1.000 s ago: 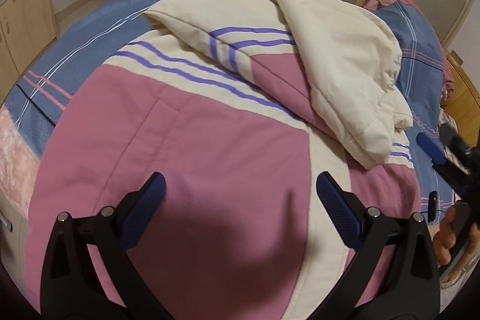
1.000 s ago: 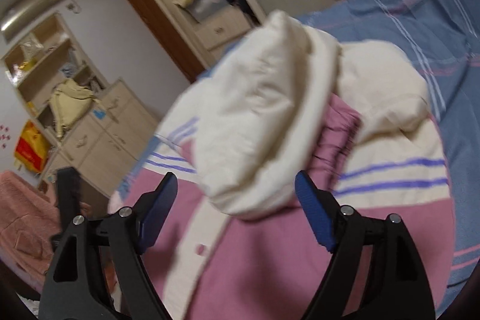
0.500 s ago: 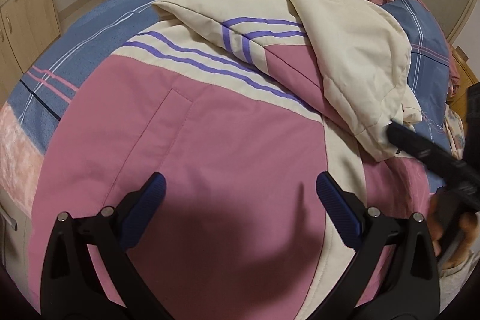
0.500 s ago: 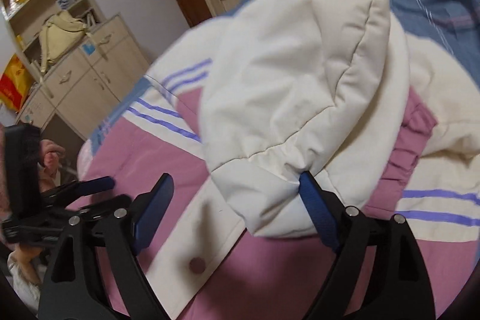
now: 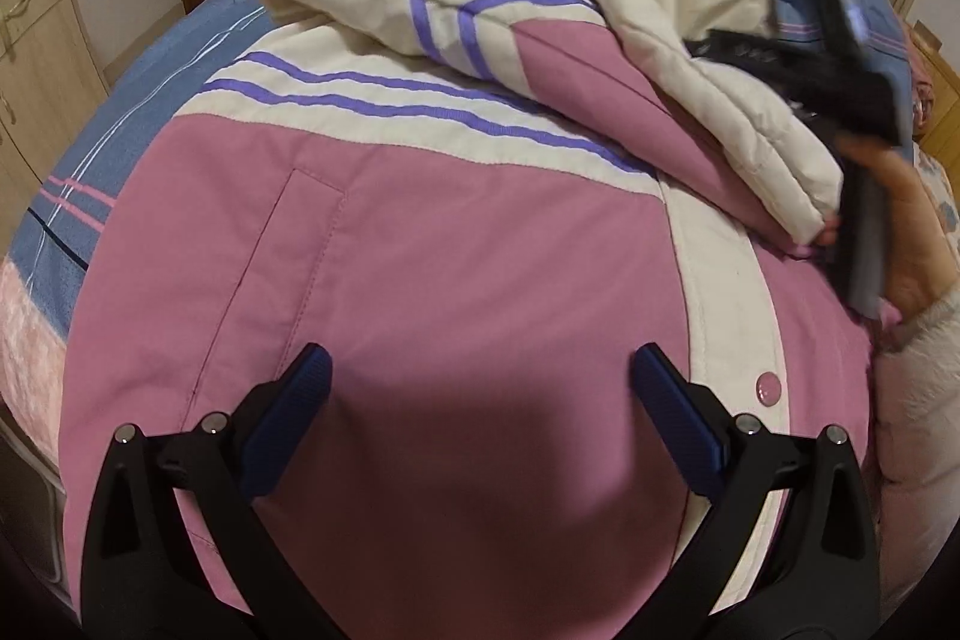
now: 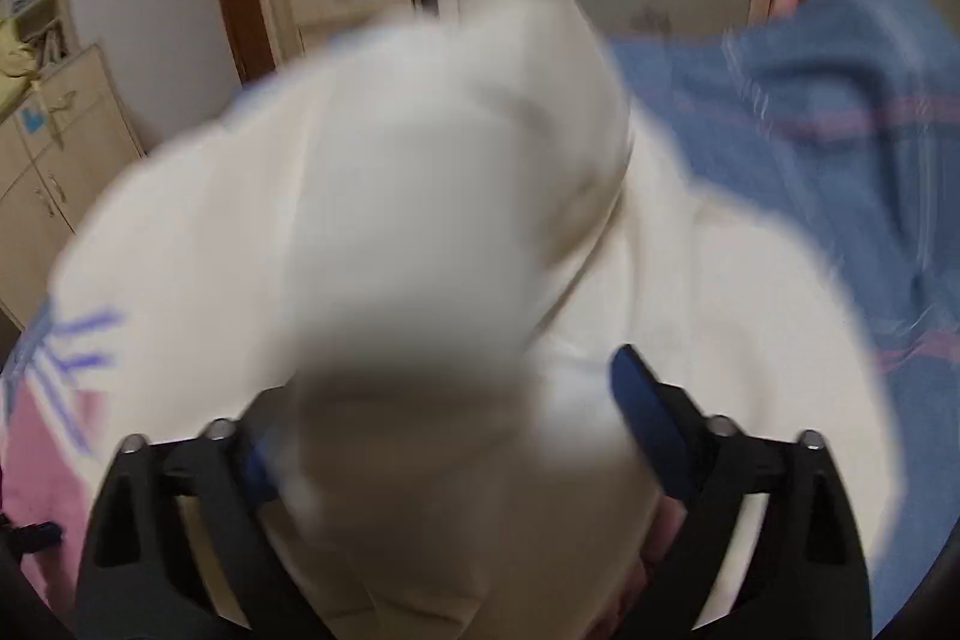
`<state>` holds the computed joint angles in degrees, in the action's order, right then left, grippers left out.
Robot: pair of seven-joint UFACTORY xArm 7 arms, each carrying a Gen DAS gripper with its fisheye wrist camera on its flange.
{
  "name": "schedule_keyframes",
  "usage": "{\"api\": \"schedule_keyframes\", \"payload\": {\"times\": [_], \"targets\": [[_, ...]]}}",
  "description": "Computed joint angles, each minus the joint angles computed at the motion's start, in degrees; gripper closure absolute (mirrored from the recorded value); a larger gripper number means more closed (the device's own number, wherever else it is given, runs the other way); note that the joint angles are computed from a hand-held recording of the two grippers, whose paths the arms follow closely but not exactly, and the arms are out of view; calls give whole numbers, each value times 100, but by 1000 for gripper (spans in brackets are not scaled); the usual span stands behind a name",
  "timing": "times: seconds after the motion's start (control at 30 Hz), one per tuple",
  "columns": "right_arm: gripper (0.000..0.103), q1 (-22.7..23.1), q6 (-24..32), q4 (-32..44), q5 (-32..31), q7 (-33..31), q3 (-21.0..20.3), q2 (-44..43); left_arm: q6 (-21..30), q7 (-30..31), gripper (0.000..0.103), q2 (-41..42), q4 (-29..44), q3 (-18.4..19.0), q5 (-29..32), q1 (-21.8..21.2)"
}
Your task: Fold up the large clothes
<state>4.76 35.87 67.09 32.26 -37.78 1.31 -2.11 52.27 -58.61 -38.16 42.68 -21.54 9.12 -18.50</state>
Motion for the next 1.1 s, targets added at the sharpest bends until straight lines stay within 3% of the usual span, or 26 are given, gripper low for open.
{"api": "schedule_keyframes", "payload": {"times": [0.07, 0.17, 0.23, 0.3, 0.37, 0.47, 0.57, 0.7, 0.9, 1.0, 1.07, 1.1], "targets": [[1, -47, 156, 114, 198, -17, -44, 40, -8, 44, 2, 19, 8, 8, 17, -10], [1, -54, -84, -294, 40, -61, -57, -495, -78, 82, 2, -147, -57, 120, -137, -98], [1, 68, -66, -882, 583, -794, -358, -1315, -96, 70, 2, -481, -185, 206, -268, -140], [1, 166, 387, -1365, 894, -1403, -859, -2123, 60, 44, 2, -970, -304, 192, -266, -96], [1, 20, 818, -1778, 718, -1546, -1236, -2794, 390, 55, 2, -1480, -423, 162, -234, -20], [1, -588, 1372, -2236, 40, -1205, -1653, -3436, 1018, 106, 2, -2275, -705, 247, -347, 27], [1, -1239, 2283, -2326, -524, -670, -2189, -3496, 1630, 141, 2, -3123, -1130, 435, -600, 42], [1, -1836, 4352, -2294, -532, -371, -3219, -3218, 2144, 153, 2, -4102, -1776, 656, -1177, -69], [1, -2382, 5246, -2687, -541, -751, -3236, -3327, 1969, 183, 2, -5083, -2617, 819, -2073, -256], [1, -2608, 5353, -2793, -420, -687, -3049, -3226, 1914, 136, 2, -5501, -2844, 865, -2273, -231], [2, -2755, 5422, -2869, -407, -730, -2919, -3295, 1905, 80, 9, -5781, -2948, 865, -2378, -200], [7, -2799, 5469, -2874, -409, -769, -2883, -3313, 1974, 35, 18, -5921, -2974, 817, -2432, -216]]}}
